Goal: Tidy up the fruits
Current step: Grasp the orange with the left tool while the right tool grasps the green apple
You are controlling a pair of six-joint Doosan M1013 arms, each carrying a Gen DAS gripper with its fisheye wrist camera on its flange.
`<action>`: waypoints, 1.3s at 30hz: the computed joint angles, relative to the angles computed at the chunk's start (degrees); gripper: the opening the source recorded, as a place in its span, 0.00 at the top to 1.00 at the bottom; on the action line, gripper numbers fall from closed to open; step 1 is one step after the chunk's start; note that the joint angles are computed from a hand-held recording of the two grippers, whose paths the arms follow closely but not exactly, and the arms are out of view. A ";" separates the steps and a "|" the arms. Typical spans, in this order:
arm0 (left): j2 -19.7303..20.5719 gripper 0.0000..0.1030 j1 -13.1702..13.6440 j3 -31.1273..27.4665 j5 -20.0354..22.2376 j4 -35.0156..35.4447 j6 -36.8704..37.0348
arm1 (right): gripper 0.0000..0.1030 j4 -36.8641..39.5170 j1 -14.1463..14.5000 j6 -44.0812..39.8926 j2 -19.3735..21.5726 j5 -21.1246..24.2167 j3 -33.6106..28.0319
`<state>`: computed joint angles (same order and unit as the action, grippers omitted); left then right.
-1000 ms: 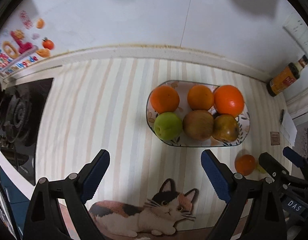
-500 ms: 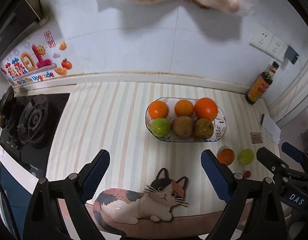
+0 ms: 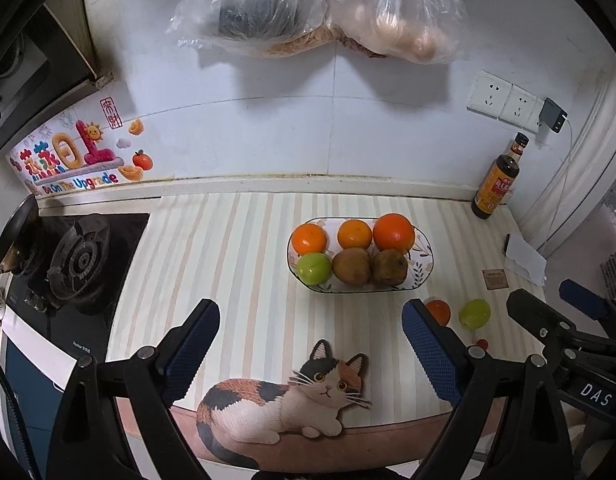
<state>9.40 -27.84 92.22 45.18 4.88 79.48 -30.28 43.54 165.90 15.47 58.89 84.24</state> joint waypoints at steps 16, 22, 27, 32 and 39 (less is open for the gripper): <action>10.76 0.00 -4.54 -6.64 6.77 0.76 1.41 | 0.03 14.89 -10.91 4.15 -4.97 -11.61 15.58; 17.20 0.00 -7.35 -11.20 12.93 0.69 4.77 | 0.04 26.20 -16.53 -2.53 -3.60 -19.87 21.86; 21.18 0.00 -8.35 -13.71 18.55 1.13 5.12 | 0.24 42.20 -20.57 -13.42 -0.20 -27.12 25.65; 23.30 0.00 -8.65 -15.00 21.14 -0.04 4.99 | 0.35 54.55 -22.09 -24.10 2.00 -32.83 27.82; 26.56 0.00 -9.64 -18.08 24.29 -3.94 6.96 | 0.39 42.15 -20.98 -17.49 1.87 -28.93 25.78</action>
<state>35.96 -37.48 74.14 69.47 0.93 86.44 11.88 22.56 148.41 17.35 29.95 110.02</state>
